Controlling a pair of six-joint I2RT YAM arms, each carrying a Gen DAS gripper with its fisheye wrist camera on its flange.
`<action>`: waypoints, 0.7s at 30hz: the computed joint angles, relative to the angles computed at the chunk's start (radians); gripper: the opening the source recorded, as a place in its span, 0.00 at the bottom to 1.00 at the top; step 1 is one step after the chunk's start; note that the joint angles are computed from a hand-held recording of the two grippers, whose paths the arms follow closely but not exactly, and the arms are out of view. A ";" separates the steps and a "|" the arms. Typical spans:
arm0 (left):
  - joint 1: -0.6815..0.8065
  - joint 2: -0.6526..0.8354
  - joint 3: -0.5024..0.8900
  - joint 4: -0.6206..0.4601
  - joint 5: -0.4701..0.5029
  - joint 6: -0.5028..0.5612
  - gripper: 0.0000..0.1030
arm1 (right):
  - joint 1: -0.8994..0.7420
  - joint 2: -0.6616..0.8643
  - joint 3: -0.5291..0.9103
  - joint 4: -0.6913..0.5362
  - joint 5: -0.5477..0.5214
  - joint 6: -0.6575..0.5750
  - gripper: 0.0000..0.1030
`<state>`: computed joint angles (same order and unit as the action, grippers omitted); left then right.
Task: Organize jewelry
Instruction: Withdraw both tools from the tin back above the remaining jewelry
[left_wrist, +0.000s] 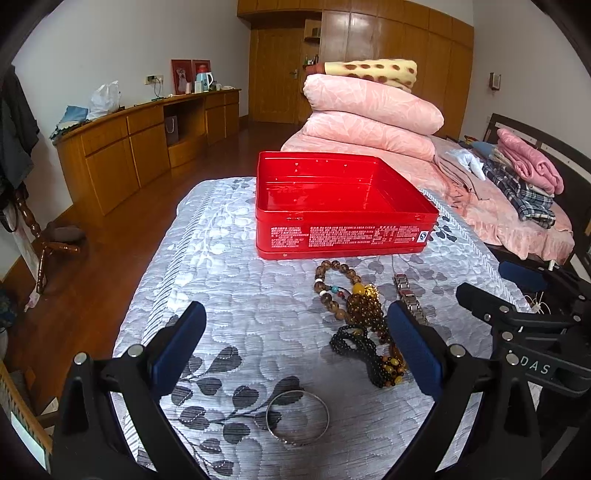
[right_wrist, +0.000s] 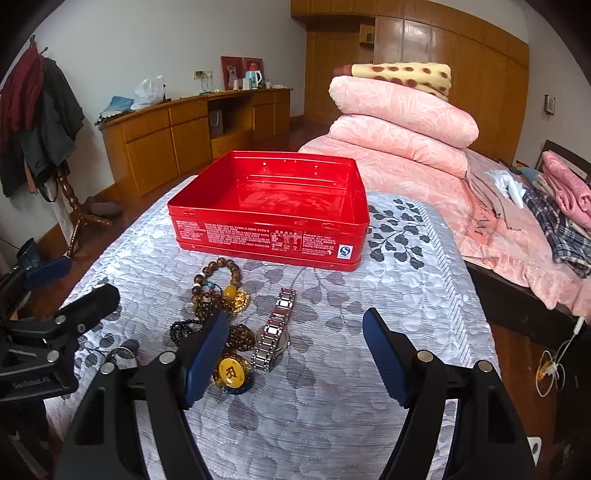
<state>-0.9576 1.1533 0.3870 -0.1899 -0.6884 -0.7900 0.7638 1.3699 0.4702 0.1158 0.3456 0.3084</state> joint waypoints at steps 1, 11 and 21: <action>-0.005 0.002 0.001 -0.007 -0.005 -0.010 0.93 | 0.002 -0.003 -0.002 -0.001 0.002 0.002 0.72; -0.052 0.007 0.001 -0.059 -0.033 -0.073 0.93 | 0.033 -0.007 -0.024 -0.004 0.031 0.031 0.72; -0.096 0.009 0.008 -0.105 -0.062 -0.122 0.93 | 0.068 -0.033 -0.040 -0.018 0.061 0.051 0.72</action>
<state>-1.0533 1.1624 0.3950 -0.2951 -0.7501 -0.9121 0.8313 1.3370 0.4297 0.0980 0.4069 0.3591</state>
